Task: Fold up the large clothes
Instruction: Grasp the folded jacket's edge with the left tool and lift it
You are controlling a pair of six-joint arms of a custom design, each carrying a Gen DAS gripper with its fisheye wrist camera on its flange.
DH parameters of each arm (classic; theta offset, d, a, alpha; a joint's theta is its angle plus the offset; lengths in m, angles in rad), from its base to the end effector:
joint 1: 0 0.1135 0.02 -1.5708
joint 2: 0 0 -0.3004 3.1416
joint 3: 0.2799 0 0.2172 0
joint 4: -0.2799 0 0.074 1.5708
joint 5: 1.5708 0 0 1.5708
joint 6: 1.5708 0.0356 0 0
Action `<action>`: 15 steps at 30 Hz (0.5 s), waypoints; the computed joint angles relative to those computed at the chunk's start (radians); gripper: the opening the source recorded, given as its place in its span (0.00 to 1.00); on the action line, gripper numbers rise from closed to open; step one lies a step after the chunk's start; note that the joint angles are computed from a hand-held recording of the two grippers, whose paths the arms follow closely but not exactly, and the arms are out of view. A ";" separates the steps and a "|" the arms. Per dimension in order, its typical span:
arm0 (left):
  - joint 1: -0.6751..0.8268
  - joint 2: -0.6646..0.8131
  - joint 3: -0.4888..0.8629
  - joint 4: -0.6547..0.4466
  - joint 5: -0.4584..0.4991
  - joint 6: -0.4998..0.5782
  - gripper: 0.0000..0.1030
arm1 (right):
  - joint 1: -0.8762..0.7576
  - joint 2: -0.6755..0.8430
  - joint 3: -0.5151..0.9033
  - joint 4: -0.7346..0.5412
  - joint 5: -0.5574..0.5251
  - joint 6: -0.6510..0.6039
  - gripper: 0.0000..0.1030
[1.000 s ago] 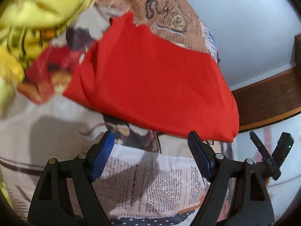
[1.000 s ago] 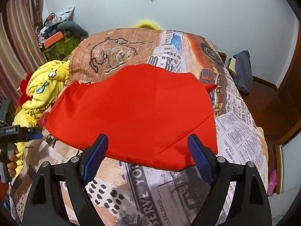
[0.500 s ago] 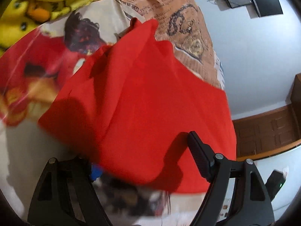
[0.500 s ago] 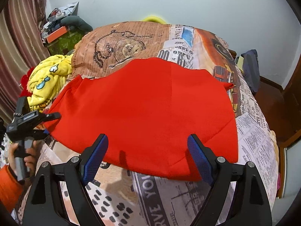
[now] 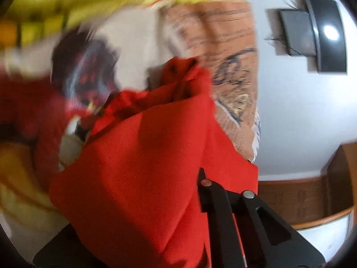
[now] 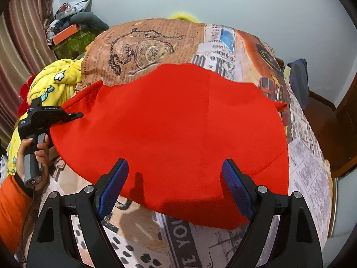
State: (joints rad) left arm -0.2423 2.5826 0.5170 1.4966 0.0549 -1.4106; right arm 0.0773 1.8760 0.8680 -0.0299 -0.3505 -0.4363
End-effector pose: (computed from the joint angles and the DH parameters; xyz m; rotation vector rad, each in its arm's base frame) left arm 0.3108 -0.0788 0.0016 -1.2497 1.9536 -0.9769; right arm 0.3251 0.0374 0.1629 -0.7640 2.4259 0.3188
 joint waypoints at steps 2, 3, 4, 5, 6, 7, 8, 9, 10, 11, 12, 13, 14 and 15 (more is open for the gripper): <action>-0.024 -0.126 -0.054 -0.078 -0.067 0.097 0.03 | 0.020 -0.012 0.009 -0.005 0.011 0.000 0.81; -0.034 -0.187 -0.095 -0.073 -0.093 0.132 0.03 | 0.033 -0.018 0.013 -0.006 0.017 0.000 0.81; -0.040 -0.234 -0.126 -0.068 -0.114 0.155 0.03 | 0.052 -0.024 0.021 -0.009 0.024 0.002 0.81; -0.043 -0.295 -0.158 -0.071 -0.131 0.183 0.02 | 0.067 -0.022 0.032 -0.013 0.030 0.006 0.81; -0.046 -0.378 -0.188 -0.100 -0.144 0.224 0.02 | 0.092 -0.021 0.046 -0.018 0.040 0.015 0.81; -0.054 -0.443 -0.200 -0.143 -0.159 0.253 0.02 | 0.116 -0.013 0.064 -0.023 0.047 0.026 0.81; -0.055 -0.492 -0.200 -0.189 -0.169 0.276 0.02 | 0.134 -0.006 0.076 -0.026 0.049 0.036 0.81; -0.067 -0.562 -0.203 -0.254 -0.194 0.305 0.02 | 0.159 0.006 0.095 -0.032 0.047 0.050 0.81; -0.077 -0.618 -0.196 -0.316 -0.216 0.328 0.02 | 0.186 0.023 0.114 -0.038 0.050 0.068 0.81; -0.096 -0.677 -0.213 -0.358 -0.249 0.350 0.02 | 0.208 0.037 0.127 -0.040 0.055 0.082 0.81; -0.115 -0.729 -0.208 -0.418 -0.286 0.371 0.02 | 0.237 0.057 0.143 -0.041 0.060 0.097 0.81; -0.125 -0.753 -0.201 -0.452 -0.312 0.389 0.02 | 0.263 0.081 0.163 -0.045 0.058 0.109 0.81; -0.132 -0.790 -0.183 -0.513 -0.340 0.410 0.02 | 0.283 0.101 0.177 -0.054 0.060 0.119 0.81; -0.149 -0.828 -0.170 -0.575 -0.384 0.427 0.02 | 0.309 0.134 0.204 -0.074 0.069 0.135 0.81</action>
State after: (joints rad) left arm -0.3911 1.7544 0.3472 0.9212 -0.3286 -0.9836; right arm 0.3861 2.0099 1.0719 -0.1035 -0.2818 -0.3014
